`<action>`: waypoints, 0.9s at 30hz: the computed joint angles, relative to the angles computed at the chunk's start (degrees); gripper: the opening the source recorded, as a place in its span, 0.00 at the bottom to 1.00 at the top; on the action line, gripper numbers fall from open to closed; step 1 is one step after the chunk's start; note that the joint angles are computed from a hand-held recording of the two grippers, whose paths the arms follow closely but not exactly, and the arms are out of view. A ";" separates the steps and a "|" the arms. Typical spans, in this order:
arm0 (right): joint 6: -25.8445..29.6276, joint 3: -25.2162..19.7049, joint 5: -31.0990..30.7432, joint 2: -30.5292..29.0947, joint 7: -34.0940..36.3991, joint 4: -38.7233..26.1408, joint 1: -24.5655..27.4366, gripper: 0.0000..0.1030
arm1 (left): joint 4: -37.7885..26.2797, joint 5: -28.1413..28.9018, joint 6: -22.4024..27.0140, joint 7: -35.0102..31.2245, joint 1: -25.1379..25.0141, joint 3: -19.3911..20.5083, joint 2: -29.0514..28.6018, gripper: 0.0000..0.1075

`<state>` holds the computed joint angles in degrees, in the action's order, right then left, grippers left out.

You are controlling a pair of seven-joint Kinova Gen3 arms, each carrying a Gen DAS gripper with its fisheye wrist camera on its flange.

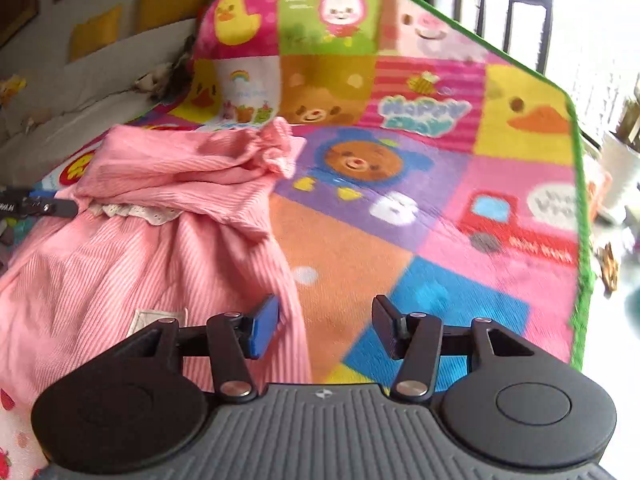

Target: Fold clothes

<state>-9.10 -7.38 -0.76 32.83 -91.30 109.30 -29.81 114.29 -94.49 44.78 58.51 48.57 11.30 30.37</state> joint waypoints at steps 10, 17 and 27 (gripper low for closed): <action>-20.48 -6.01 0.47 -1.07 -9.77 15.95 3.28 0.14 | 1.05 7.26 7.62 2.53 6.30 1.90 -3.01 0.92; -15.38 -5.26 8.44 -5.10 1.01 14.34 -2.80 0.08 | -2.61 17.69 11.42 -8.76 14.12 2.43 -2.07 0.93; -11.13 -5.93 6.50 -2.81 9.25 12.33 -5.85 0.09 | -6.74 26.46 18.87 -13.17 23.26 -0.15 2.52 0.92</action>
<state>-20.22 -13.31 5.73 30.02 -82.04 121.64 -35.67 107.55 -68.03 63.65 45.34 71.83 11.15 32.90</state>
